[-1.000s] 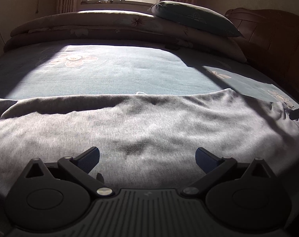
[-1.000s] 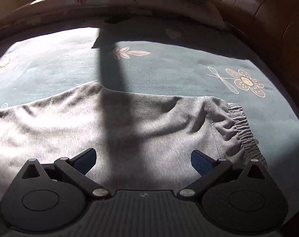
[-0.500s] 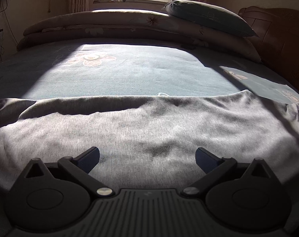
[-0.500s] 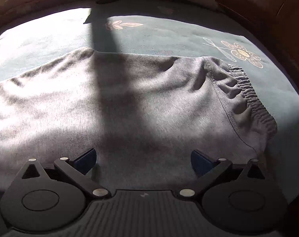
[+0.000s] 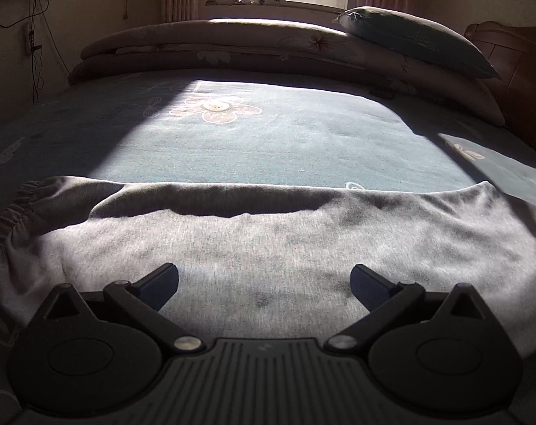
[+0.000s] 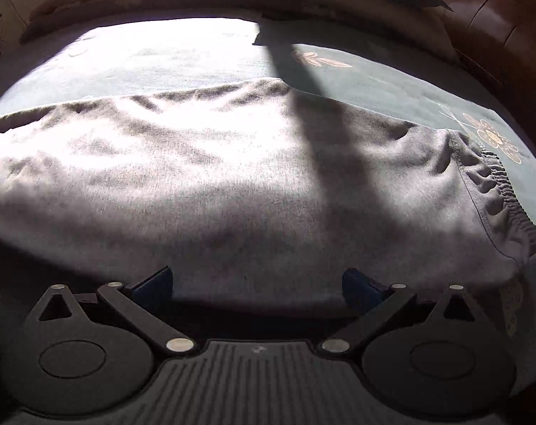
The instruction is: Fold clothes
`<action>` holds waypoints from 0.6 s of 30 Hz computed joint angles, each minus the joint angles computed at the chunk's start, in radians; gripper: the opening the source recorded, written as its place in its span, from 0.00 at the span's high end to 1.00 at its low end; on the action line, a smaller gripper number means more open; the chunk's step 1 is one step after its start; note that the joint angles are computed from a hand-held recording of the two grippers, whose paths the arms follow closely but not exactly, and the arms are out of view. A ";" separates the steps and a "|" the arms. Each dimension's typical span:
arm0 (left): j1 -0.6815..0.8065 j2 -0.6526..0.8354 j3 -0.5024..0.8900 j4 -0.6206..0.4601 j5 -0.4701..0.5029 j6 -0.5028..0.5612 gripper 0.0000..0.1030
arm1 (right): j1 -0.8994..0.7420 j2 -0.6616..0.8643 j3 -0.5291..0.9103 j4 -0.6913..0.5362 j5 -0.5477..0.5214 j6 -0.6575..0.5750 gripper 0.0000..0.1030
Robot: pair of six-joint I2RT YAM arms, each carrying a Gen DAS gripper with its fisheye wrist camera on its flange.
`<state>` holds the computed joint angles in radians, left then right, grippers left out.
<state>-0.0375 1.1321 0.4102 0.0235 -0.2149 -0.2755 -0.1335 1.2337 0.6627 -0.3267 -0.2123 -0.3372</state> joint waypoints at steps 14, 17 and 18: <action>0.234 -0.040 0.032 -0.060 0.105 0.020 0.00 | 0.120 0.087 0.115 -0.065 -0.035 0.198 0.00; 0.313 -0.038 0.039 -0.074 0.127 0.028 0.01 | 0.189 0.145 0.193 -0.036 -0.017 0.260 0.00; 0.330 -0.039 0.037 -0.073 0.129 0.030 0.00 | 0.215 0.174 0.220 -0.026 -0.009 0.276 0.00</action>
